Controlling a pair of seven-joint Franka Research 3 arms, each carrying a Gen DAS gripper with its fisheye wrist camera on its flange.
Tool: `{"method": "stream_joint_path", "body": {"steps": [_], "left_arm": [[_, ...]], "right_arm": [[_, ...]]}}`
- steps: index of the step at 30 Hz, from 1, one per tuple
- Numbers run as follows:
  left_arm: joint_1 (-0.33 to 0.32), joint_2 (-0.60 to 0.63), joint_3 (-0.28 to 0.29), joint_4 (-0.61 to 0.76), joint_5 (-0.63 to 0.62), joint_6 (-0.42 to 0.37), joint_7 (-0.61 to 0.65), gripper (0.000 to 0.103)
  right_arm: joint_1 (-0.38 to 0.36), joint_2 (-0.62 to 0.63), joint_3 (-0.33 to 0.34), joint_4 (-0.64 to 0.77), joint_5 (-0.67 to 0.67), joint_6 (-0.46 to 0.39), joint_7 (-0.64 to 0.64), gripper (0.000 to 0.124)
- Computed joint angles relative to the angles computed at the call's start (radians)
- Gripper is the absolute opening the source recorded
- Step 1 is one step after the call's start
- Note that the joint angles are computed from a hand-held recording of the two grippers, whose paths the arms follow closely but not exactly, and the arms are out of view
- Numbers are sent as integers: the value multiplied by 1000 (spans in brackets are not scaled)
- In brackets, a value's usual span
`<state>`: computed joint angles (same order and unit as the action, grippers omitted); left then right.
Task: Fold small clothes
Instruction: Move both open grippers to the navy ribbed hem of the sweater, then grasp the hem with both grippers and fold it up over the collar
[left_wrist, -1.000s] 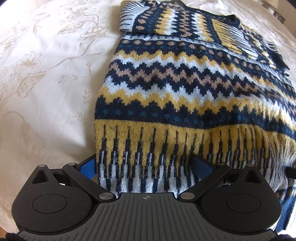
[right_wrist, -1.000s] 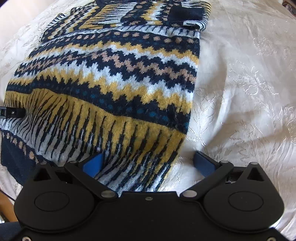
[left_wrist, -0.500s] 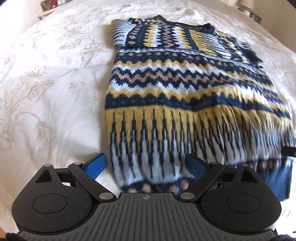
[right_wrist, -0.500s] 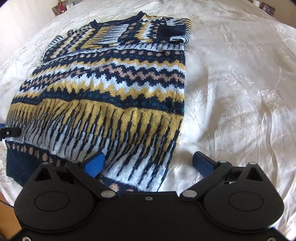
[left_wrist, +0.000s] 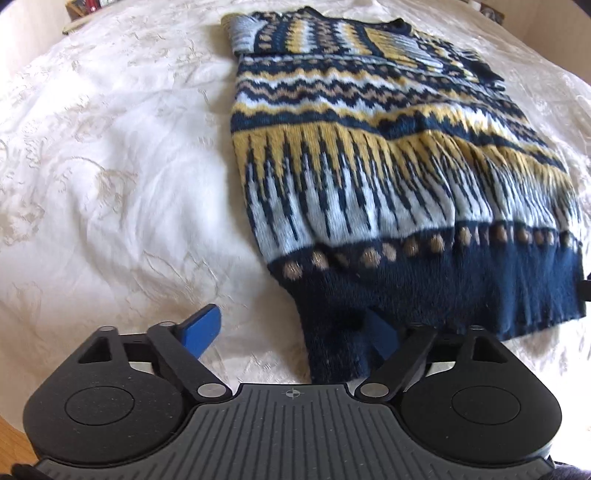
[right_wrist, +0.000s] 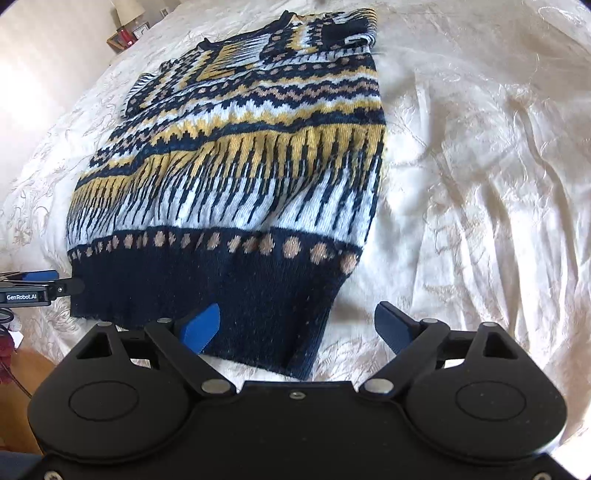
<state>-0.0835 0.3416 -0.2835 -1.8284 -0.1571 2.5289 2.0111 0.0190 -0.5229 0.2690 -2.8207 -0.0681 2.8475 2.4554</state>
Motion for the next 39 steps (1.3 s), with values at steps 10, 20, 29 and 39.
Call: {"method": "stream_joint_path", "body": {"steps": [10,20,29,39], "left_arm": [[-13,56,-24,59,-24,-37,49,72],[21,47,-45,44,-96,-29,59,29],[51,-7,-43,78,-254,-126,42,8],[2,33,-36,259,-351,-64,-54,6]], "right_arm": [[19,33,-21,5,20,23,-13,91],[154,145,-174,43,168,103,-194,60],[282,42,-301,15,444,110,-452,14],[227,-36,-330,72,522,186,-607,13]]}}
